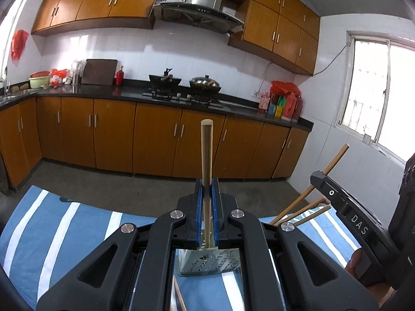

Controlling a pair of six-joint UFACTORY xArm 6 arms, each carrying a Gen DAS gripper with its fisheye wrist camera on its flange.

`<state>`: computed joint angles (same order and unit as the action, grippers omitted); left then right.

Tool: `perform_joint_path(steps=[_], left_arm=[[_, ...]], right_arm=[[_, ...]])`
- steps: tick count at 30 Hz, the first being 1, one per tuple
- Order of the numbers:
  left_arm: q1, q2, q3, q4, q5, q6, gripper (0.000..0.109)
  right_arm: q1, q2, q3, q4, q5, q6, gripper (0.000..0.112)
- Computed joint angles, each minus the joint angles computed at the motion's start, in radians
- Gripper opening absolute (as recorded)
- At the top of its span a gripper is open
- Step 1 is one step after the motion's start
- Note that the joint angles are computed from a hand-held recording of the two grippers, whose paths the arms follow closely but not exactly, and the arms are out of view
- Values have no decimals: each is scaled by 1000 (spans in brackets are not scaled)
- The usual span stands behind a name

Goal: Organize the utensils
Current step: 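Lower the chopstick into the green holder and open the right gripper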

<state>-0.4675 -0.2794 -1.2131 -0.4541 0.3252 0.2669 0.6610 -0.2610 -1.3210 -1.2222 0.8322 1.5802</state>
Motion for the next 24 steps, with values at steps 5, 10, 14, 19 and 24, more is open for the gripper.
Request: perform_joint_path(steps=[5,10,14,19,24], left_arm=[[9,1,1,12,21,-20,9],[6,-28,22,32,-17,-42,41],[6,-51,33,54,-23,-59,41],[18,-130,103,38,-25,-51,41],[47,-258,244,57,7,-45,41]], right_arm=[[9,-7,8,14,10,8,28],[34,-33,23,-9,35,18,31],[78,-65,42,-40,81,33,31],[183,-144,104,-79,202,47,31],[293,-239,224,-26,339,71,31]])
